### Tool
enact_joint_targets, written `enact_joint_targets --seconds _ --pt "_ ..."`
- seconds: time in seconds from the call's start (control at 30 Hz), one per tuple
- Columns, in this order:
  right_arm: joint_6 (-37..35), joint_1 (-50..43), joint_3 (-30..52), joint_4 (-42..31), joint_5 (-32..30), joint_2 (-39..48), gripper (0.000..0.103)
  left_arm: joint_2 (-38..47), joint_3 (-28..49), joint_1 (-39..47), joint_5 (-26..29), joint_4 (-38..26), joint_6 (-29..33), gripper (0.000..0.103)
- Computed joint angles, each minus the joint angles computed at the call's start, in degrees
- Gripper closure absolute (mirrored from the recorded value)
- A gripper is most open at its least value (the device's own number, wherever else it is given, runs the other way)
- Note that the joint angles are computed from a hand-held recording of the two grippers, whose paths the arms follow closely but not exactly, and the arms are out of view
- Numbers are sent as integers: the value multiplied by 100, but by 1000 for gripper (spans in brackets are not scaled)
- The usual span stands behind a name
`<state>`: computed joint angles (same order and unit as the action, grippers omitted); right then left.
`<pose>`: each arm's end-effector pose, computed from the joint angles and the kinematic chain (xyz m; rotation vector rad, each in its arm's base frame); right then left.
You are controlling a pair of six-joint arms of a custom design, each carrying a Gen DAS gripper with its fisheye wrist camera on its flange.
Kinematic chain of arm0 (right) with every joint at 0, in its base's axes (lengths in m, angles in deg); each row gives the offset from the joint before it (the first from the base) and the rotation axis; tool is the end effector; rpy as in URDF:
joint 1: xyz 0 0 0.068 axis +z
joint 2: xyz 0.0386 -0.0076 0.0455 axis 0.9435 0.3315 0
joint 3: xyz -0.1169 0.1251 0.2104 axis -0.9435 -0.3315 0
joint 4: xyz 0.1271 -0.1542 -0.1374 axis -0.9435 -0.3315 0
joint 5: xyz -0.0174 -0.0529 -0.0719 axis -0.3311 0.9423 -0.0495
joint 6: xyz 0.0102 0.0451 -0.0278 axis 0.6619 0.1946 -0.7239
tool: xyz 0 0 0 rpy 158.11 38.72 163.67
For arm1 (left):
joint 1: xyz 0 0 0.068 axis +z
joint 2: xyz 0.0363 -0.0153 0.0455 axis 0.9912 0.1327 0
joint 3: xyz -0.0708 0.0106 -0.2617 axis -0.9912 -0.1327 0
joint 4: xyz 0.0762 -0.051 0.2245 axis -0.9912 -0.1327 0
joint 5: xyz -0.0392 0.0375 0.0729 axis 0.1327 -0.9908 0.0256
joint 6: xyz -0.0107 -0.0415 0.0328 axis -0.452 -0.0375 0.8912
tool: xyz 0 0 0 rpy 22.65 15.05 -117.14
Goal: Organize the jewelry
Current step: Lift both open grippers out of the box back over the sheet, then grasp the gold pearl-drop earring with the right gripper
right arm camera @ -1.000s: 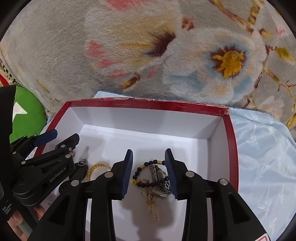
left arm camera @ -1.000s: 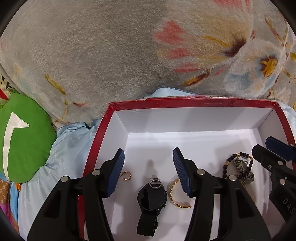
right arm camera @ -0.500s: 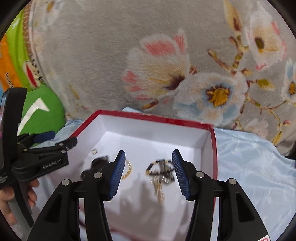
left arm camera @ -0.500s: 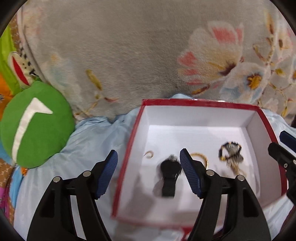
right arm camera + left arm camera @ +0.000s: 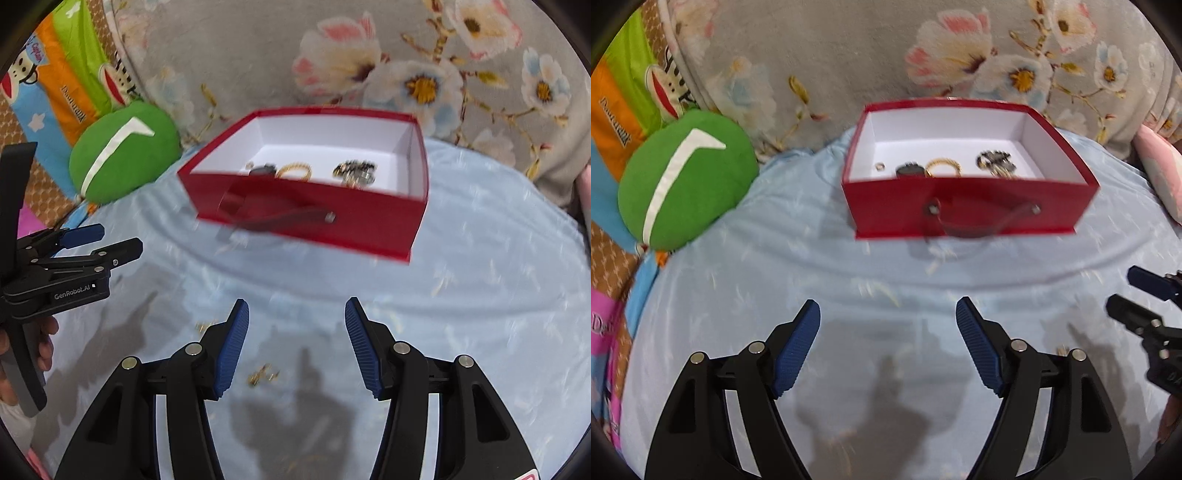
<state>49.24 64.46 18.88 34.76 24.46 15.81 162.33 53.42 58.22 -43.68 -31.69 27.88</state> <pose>0.1915 -0.0091 0.1498 -0.2630 2.3710 0.2582 0.2076 -0.0818 0.1570 0.1580 2.3766 0.0722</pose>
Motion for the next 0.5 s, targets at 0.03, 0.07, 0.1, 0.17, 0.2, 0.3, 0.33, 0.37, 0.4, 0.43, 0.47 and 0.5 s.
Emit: enact_joint_targets --seconds 0.03,0.07,0.1,0.17,0.2,0.3,0.33,0.37,0.4,0.43,0.47,0.5 --pt "85 103 -192 99 87 -75 49 -104 -154 -94 3 -11 -146 29" --pt "150 171 -319 205 131 -63 49 -200 -292 -163 38 -10 -270 29" --pt "211 204 -432 286 131 -54 49 -279 -410 -217 76 -21 -394 29" --pt "370 310 -617 517 159 88 49 -381 -647 -341 143 23 -651 29" --pt "425 397 -679 632 239 169 49 -380 -739 -404 127 64 -761 29" --pt "622 694 -869 1076 505 511 49 -316 -934 -576 6 208 -991 29" --pt "650 740 -887 1173 539 627 50 -283 -994 -628 6 267 -1055 29" --pt "712 810 -918 1315 577 776 50 -264 -1024 -646 20 293 -1107 29" --pt "774 865 -937 1439 611 901 51 -264 -1046 -654 51 305 -1142 29" --pt "831 906 -950 1554 634 1022 52 -238 -1069 -667 87 346 -1170 29" --pt "884 945 -959 1661 654 1127 54 -217 -1084 -687 79 369 -1200 29" --pt "926 971 -968 1761 671 1227 56 -201 -1101 -697 71 392 -1222 29"
